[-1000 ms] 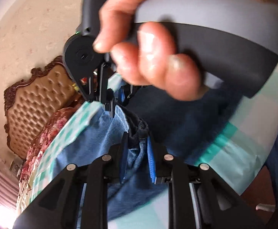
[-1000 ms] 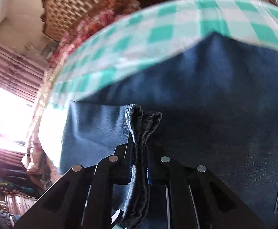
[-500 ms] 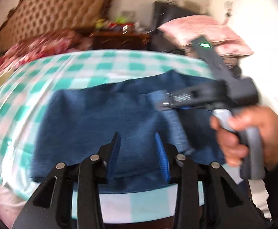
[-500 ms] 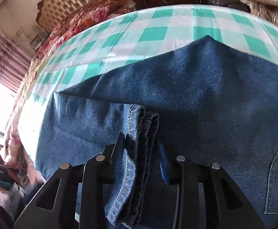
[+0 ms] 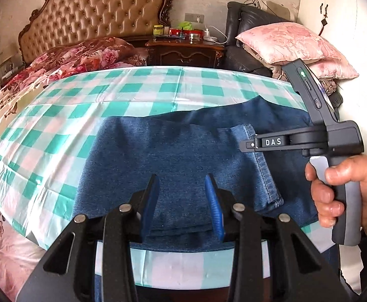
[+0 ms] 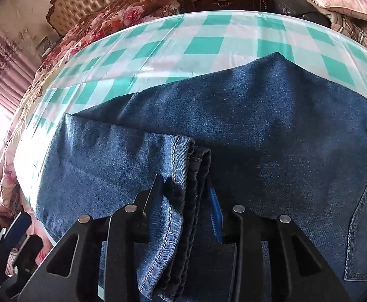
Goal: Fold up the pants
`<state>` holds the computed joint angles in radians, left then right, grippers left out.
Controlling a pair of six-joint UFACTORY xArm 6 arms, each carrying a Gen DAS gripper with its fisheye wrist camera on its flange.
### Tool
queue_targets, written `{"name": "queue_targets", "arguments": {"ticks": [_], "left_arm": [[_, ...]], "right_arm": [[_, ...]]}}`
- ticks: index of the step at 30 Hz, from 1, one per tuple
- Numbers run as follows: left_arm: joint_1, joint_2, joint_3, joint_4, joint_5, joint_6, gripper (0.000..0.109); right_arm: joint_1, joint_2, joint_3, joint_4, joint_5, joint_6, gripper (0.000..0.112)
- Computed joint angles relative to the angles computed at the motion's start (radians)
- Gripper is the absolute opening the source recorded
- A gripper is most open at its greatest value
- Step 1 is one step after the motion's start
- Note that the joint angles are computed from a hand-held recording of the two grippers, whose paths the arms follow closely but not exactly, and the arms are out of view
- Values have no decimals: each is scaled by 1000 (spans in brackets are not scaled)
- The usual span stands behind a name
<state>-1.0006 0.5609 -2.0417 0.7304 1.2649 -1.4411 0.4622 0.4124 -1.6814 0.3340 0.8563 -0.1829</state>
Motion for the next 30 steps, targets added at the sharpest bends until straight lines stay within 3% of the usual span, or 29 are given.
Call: {"name": "queue_targets", "arguments": {"ticks": [16, 20, 22, 24, 26, 28, 30], "left_arm": [[21, -22, 48, -88, -41, -14, 43], [19, -23, 63, -83, -72, -6, 53], [-9, -32, 97, 23, -94, -2, 61], [-55, -6, 85, 143, -60, 54, 61], [-91, 28, 70, 213, -80, 129, 61], [-112, 82, 14, 246, -90, 201, 60], [-125, 184, -121, 247, -64, 318, 53]], "right_arm": [[9, -1, 4, -13, -12, 5, 35], [7, 1, 6, -1, -14, -5, 36], [-2, 12, -14, 44, 12, -28, 41], [-14, 28, -44, 89, 52, -49, 48], [-28, 50, -85, 132, 100, -67, 51], [-41, 77, -132, 158, 150, -66, 52], [-51, 101, -176, 173, 197, -66, 52]]}}
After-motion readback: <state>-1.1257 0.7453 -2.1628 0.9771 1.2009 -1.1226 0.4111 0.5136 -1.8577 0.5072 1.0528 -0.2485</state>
